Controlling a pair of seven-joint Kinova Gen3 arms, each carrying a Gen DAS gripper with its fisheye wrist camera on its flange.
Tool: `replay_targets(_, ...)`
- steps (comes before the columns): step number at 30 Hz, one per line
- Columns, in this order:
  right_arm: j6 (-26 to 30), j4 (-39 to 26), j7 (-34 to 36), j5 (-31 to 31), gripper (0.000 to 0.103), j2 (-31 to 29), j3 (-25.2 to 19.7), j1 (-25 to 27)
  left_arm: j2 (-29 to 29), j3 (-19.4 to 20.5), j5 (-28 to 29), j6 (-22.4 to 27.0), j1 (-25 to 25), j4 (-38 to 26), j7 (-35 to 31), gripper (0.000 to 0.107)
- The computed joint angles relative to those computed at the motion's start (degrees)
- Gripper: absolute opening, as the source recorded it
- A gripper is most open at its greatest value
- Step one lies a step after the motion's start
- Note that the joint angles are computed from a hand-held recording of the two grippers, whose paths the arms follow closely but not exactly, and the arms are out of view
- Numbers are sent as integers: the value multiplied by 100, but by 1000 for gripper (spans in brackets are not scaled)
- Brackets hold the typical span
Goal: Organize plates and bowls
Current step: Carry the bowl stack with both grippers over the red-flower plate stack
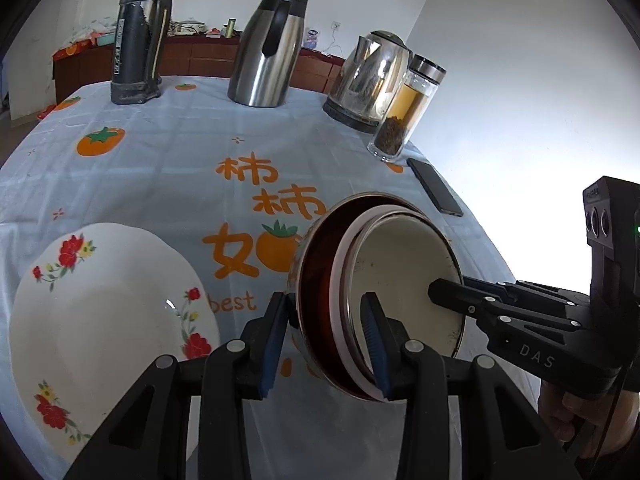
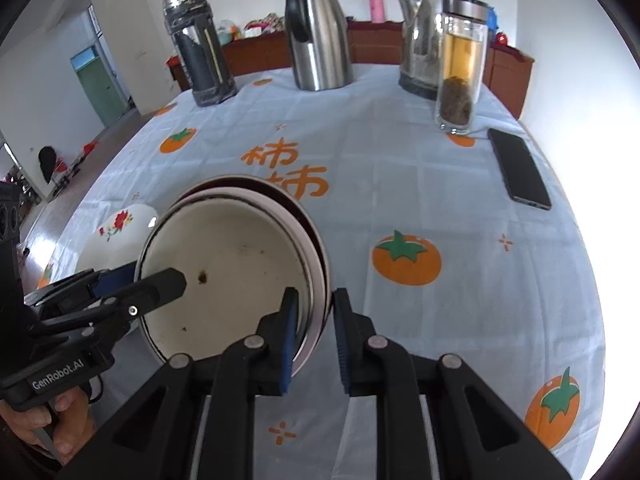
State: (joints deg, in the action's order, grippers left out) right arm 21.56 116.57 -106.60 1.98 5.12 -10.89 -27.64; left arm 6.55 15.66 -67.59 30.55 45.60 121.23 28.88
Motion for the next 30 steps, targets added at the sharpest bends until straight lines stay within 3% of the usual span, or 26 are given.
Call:
replay_targets(3, 156, -89, -104, 197, 17, -48, 211, -307, -65, -29, 131, -112, -83, 53, -60, 36)
replay_targets(6, 274, -192, 125, 24, 17, -57, -106, -22, -125, -16, 250, -48, -129, 86, -94, 33)
replay_targets(10, 622, -443, 583, -312, 18, 39, -133, 13, -273, 19, 337, -172, -267, 198, -137, 33)
replay_targets(17, 1296, -989, 615, -112, 18, 196, -96, -167, -541, 140, 488, -437, -561, 378, -239, 33)
replay_targets(30, 1577, -1470, 431, 215, 18, 465, -184, -671, -1238, 795, 1086, -28, -1188, 728, -620, 33)
